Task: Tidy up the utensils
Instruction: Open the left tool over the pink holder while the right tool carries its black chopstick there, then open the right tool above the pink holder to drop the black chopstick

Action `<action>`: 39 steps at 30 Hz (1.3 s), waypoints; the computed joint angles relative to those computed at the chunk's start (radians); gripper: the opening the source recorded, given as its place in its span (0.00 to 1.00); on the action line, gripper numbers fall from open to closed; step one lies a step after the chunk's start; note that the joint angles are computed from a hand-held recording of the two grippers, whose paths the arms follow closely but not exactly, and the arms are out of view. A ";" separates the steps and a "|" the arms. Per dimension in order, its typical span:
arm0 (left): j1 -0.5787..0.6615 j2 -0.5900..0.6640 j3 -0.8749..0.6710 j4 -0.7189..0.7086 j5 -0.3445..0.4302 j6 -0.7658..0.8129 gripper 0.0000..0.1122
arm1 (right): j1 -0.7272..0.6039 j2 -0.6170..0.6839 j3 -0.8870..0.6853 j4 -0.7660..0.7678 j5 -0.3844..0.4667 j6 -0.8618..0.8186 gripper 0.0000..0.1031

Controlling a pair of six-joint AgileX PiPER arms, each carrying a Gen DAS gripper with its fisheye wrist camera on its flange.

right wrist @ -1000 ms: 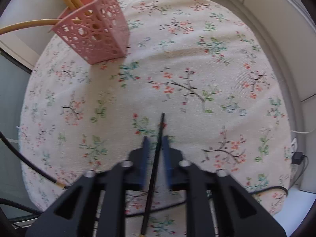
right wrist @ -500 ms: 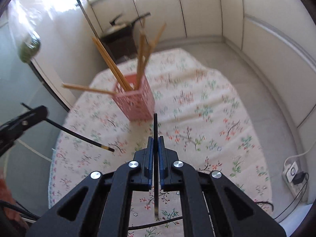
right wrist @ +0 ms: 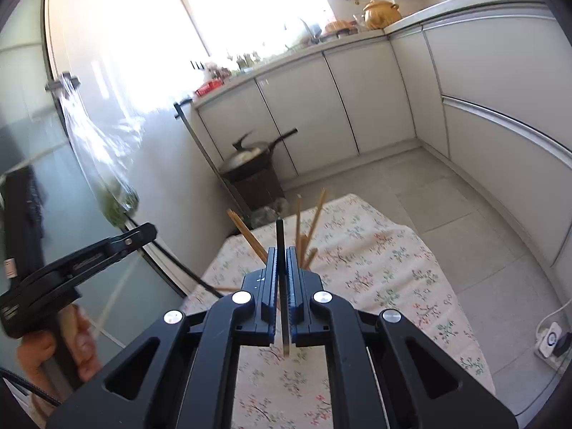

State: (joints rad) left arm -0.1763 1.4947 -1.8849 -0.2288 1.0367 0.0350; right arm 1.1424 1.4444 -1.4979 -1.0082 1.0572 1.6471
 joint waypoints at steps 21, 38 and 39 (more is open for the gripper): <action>0.163 0.076 -0.064 -0.085 -0.022 -0.109 0.34 | -0.091 0.168 -0.238 -0.179 -0.013 0.033 0.05; 0.089 0.077 0.032 0.085 -0.100 -0.145 0.34 | -0.233 0.378 -0.267 -0.088 -0.116 0.110 0.09; 0.068 0.064 0.047 0.104 -0.113 -0.150 0.34 | -0.217 0.375 -0.304 -0.066 -0.067 0.028 0.11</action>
